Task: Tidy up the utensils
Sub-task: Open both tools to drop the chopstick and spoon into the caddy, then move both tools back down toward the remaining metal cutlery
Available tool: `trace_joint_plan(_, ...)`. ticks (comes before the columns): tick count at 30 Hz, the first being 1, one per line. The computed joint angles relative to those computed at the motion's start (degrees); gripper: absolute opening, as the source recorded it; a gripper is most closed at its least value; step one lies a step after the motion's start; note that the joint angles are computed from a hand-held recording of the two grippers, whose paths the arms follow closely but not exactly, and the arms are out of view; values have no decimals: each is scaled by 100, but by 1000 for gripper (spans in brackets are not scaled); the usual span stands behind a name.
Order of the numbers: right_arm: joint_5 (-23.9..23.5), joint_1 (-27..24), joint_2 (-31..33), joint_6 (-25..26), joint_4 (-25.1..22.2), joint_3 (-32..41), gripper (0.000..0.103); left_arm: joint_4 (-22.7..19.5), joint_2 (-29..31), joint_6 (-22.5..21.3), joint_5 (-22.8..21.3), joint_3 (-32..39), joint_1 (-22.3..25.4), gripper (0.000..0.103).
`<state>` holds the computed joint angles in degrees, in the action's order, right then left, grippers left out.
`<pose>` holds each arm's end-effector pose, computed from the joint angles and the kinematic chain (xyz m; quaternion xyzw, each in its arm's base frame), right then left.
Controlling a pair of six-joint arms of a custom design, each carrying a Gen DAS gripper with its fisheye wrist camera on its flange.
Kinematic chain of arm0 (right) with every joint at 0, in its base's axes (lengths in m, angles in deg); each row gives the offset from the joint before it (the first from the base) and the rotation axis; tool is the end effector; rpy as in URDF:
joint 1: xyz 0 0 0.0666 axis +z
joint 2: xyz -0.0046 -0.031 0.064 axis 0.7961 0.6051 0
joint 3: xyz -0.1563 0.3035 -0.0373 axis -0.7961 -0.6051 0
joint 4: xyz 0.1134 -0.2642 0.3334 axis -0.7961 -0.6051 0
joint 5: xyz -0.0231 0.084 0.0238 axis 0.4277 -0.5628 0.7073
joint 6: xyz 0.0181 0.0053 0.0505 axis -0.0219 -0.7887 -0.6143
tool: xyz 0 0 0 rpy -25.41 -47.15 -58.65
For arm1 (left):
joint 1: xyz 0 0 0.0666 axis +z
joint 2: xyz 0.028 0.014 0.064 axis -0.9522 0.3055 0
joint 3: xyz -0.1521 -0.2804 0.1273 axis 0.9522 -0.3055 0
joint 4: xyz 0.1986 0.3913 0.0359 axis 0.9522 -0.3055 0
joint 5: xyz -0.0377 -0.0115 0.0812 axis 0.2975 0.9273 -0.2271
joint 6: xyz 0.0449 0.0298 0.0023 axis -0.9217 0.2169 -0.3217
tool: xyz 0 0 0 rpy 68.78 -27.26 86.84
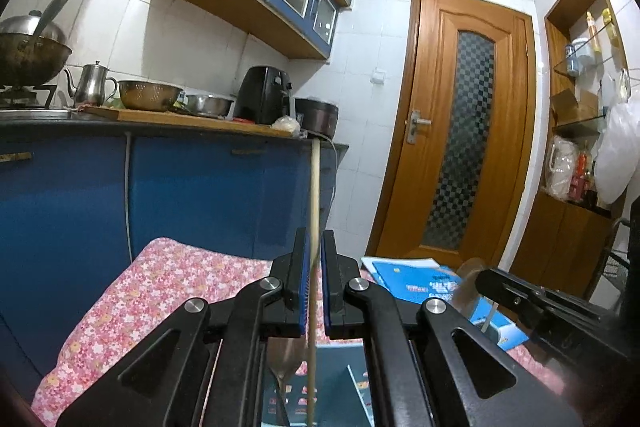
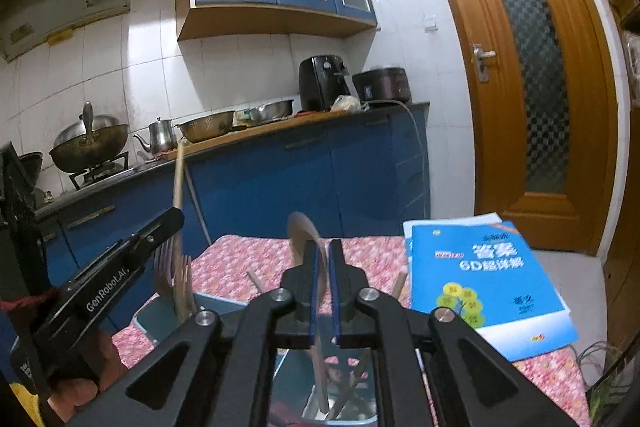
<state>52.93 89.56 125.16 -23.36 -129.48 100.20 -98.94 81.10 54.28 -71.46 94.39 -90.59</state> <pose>0.5525 0.3953 0.5759 -0.0103 0.8078 0.1180 0.5774 0.5893 -0.1957 0.5776 0.0415 0.7580 -0.1628 0.6302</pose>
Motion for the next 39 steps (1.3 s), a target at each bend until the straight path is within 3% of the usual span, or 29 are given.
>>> trace_joint_plan(7, 13, 32, -161, -141, 61, -211, 23, -195, -116, -146, 42, -63, -70, 30)
trace_joint_plan(13, 64, 70, -372, -362, 97, -437, 28, -455, -275, -91, 210, -106, -74, 42)
trace_joint_plan(25, 124, 244, -974, -794, 241, -1149, 47, -1166, -717, -70, 456, -298, -15, 58)
trace_joint_plan(39, 294, 578, -1432, -1016, 148, -1679, 57, -1906, -1239, -319, 600, -603, 0, 63)
